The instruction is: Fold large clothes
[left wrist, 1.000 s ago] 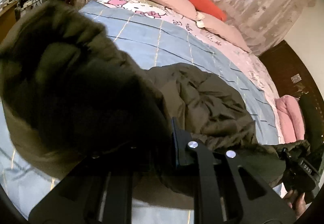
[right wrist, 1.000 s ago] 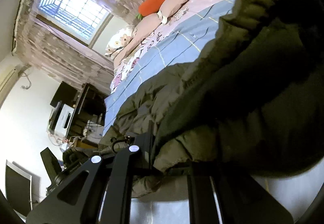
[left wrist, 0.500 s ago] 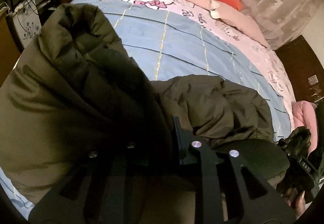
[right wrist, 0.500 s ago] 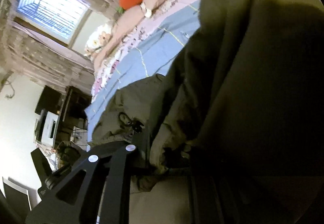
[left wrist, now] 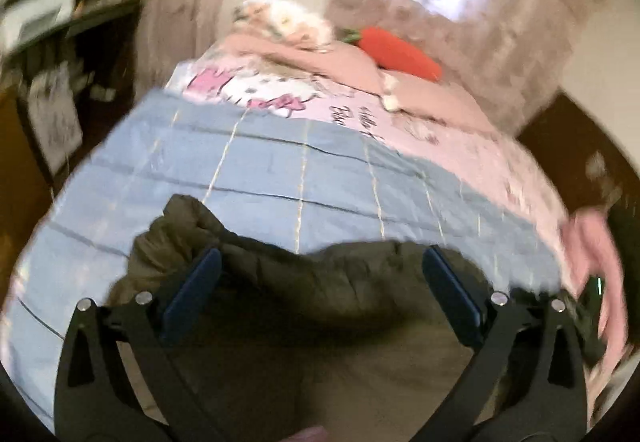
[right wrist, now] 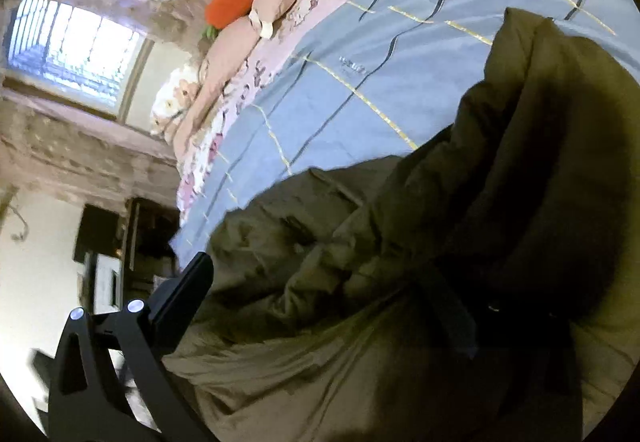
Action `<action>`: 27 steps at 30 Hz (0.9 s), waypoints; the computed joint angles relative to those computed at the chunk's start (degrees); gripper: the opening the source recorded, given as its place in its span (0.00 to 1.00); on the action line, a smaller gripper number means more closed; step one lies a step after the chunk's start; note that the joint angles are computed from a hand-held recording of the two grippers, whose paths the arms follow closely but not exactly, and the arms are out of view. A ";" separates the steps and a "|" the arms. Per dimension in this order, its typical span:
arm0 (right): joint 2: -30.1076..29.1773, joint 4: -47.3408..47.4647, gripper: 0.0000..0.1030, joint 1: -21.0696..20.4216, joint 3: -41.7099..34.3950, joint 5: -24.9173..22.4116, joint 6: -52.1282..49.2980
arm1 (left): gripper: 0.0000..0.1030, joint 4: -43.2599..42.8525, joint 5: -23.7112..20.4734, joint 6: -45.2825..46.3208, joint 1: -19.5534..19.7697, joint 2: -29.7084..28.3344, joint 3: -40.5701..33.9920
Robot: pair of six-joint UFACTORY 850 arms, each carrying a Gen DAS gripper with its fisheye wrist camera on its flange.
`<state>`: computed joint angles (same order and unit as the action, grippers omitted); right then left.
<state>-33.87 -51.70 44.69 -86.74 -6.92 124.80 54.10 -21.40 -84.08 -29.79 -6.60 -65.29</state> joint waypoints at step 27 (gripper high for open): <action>-13.81 33.79 0.99 5.39 -25.32 -38.10 -66.17 | 0.98 -13.79 -26.11 27.70 -4.97 -25.71 -18.88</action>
